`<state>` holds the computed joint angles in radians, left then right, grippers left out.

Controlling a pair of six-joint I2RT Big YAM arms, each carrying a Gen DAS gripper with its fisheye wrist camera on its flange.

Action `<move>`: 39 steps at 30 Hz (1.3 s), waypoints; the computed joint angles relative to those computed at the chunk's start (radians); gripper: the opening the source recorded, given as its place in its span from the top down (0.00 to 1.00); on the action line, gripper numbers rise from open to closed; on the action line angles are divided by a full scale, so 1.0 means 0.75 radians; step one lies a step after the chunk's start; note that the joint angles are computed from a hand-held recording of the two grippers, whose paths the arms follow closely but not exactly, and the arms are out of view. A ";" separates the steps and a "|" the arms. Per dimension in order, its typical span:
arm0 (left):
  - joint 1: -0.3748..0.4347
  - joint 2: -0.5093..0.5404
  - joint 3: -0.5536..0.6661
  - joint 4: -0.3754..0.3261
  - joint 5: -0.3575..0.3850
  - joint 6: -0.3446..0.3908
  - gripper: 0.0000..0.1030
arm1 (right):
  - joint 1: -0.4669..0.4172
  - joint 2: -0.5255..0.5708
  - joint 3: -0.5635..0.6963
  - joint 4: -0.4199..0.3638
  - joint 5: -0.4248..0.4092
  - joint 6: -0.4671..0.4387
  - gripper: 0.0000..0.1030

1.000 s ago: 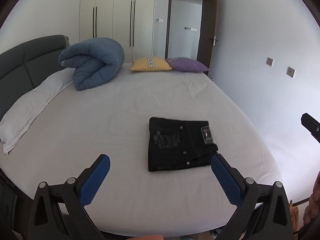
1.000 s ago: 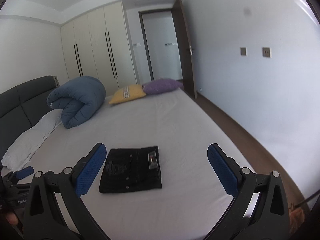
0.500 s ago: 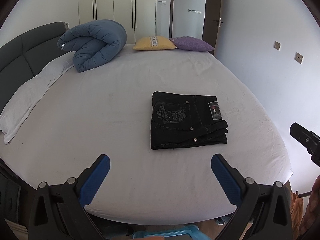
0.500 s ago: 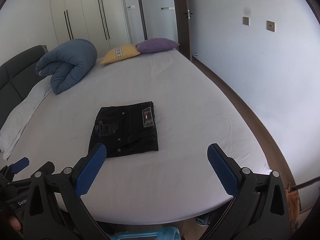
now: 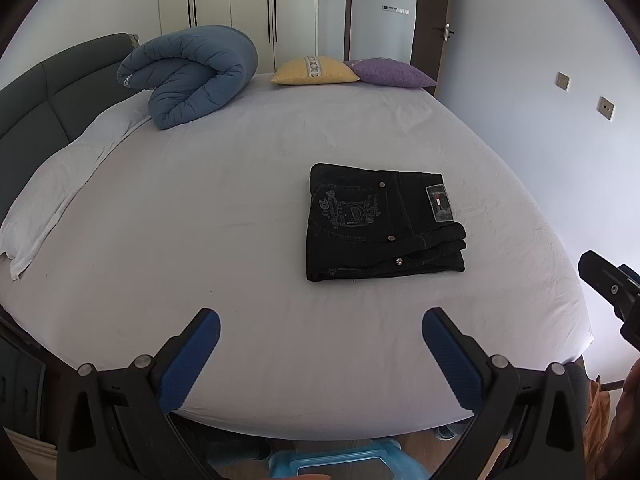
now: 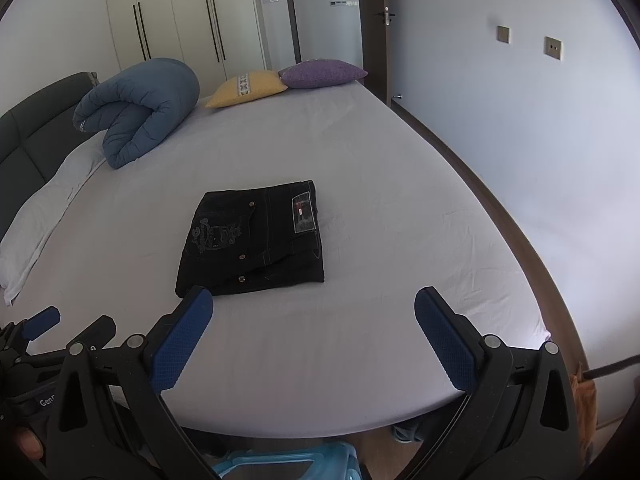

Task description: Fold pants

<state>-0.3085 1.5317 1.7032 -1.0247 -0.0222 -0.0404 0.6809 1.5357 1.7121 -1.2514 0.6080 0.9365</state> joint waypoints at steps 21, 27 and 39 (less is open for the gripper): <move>0.004 0.001 -0.019 0.010 -0.012 0.004 0.00 | 0.016 0.059 0.073 -0.049 -0.025 0.004 0.00; 0.006 0.000 -0.021 0.010 -0.014 0.007 0.00 | 0.014 0.066 0.074 -0.041 -0.037 -0.001 0.00; 0.016 -0.006 -0.030 0.008 -0.006 0.024 0.00 | 0.019 0.074 0.079 -0.041 -0.041 0.000 0.00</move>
<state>-0.2968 1.5269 1.6807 -1.0190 -0.0265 -0.0220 0.6948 1.5911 1.7714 -1.2820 0.5775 0.9365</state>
